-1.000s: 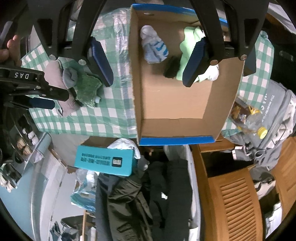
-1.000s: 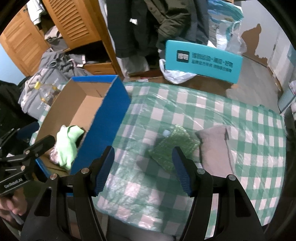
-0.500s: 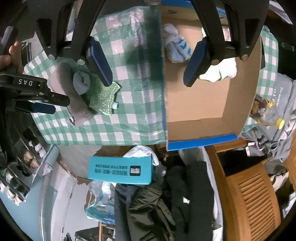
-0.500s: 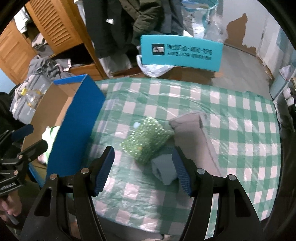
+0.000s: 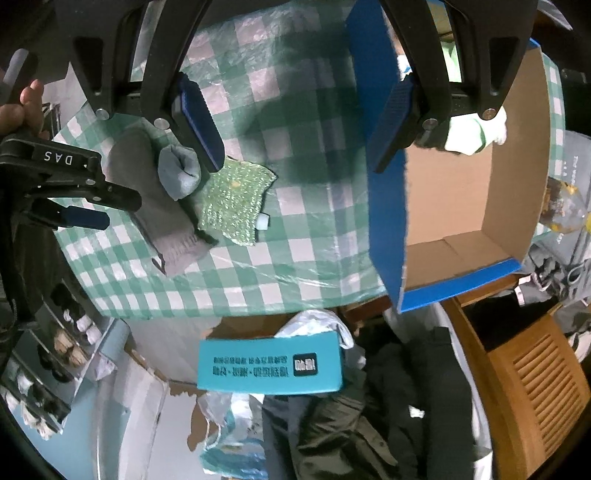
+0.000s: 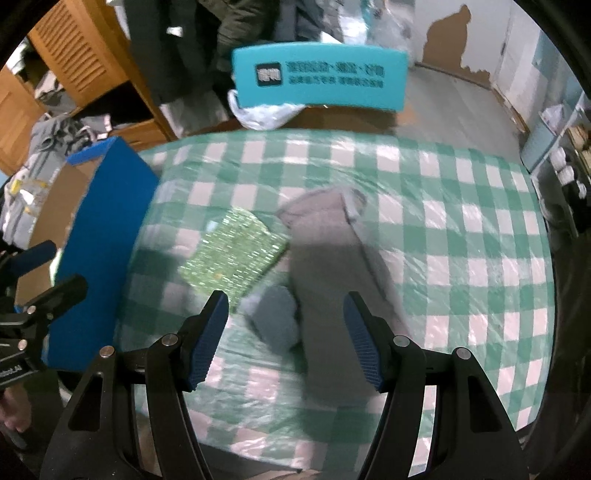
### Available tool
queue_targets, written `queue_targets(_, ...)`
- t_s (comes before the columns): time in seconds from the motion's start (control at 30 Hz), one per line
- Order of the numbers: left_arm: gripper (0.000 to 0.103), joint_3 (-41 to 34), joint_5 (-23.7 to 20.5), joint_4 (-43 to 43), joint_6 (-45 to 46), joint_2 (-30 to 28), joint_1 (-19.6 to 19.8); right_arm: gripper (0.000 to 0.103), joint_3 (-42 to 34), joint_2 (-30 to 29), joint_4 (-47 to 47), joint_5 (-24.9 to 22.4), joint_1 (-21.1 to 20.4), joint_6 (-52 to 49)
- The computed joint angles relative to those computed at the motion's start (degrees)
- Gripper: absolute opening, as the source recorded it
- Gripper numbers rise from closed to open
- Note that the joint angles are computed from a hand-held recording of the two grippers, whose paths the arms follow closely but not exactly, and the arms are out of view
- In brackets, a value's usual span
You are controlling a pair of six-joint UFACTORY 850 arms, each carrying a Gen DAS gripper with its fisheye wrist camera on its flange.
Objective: Organize soft objects
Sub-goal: 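Move both open tools back over the scrubber pad and grey slipper, then grasp the green scrubber pad with the left tool while the right tool grasps the grey slipper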
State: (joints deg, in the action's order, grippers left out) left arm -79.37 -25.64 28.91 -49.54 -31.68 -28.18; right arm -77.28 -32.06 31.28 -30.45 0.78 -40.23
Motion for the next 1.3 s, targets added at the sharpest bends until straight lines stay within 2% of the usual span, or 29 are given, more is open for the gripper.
queue_targets(0.4, 0.081, -6.0, -2.2, -5.4, 6.1, -6.2, -0.4, 0.065, -0.1, -3.0, -5.6, 0.0, -1.5, 3.4)
queue_targets(0.93, 0.081, -12.8, -3.8, -10.8, 11.2, -13.4, -0.2, 0.065, 0.3, -5.1, -10.5, 0.1, -1.1, 5.6)
queue_targets(1.3, 0.081, -15.7, -4.8, -14.9, 14.7, -16.8, -0.1, 0.065, 0.3, -6.4, -17.2, 0.8, 0.0, 9.9)
